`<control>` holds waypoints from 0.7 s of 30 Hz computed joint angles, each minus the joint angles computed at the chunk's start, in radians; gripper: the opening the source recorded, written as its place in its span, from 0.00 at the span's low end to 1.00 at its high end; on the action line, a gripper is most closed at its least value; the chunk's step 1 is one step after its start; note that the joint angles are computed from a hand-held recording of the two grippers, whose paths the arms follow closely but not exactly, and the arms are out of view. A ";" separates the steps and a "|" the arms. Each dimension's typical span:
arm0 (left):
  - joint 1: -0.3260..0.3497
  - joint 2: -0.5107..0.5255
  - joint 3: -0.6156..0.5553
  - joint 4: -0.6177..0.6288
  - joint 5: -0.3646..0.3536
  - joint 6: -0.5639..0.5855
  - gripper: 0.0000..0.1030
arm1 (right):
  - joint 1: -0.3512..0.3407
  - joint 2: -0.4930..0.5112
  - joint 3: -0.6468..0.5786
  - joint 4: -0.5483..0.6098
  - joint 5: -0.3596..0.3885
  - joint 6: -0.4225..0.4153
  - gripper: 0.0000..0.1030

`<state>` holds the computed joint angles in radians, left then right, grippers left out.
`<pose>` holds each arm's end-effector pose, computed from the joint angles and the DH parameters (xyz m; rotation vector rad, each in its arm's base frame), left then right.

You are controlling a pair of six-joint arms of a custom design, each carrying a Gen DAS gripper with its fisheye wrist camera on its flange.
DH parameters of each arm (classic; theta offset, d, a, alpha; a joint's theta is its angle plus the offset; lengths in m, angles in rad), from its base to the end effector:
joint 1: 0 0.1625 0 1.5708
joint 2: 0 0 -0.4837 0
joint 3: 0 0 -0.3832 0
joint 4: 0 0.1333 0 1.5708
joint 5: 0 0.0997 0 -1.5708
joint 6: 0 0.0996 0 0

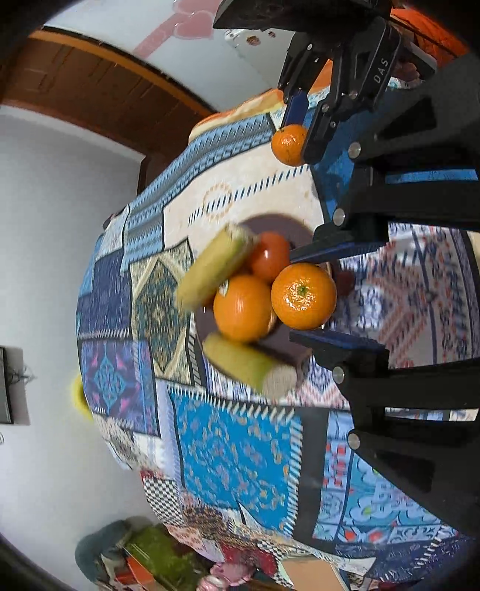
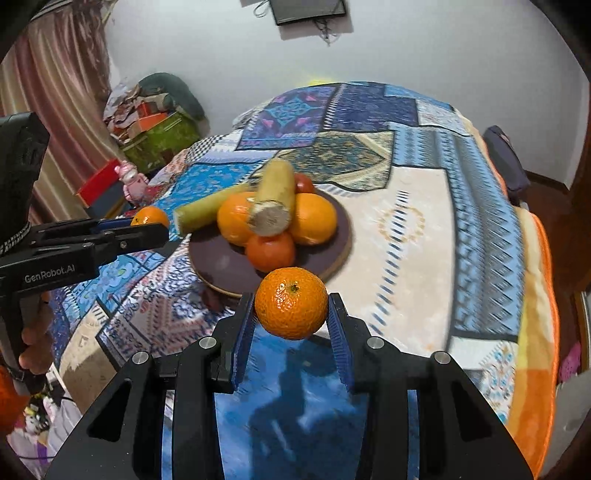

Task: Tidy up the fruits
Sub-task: 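Lower both mandarins onto the plate and open both tools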

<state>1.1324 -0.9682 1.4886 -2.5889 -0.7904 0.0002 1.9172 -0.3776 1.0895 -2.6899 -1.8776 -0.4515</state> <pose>-0.1249 -0.7455 0.3559 0.2735 2.3643 -0.7988 0.3921 -0.7822 0.0428 0.9928 -2.5824 0.5477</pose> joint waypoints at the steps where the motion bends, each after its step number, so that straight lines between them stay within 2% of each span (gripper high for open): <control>1: 0.005 -0.004 -0.002 0.005 0.003 -0.001 0.34 | 0.002 0.009 -0.012 0.009 0.002 -0.003 0.35; 7: 0.022 -0.011 -0.004 0.008 0.018 0.020 0.34 | 0.015 0.076 -0.105 0.081 0.004 -0.013 0.35; 21: 0.074 0.048 -0.087 0.065 -0.034 0.048 0.34 | 0.023 0.184 -0.283 0.212 0.004 -0.011 0.35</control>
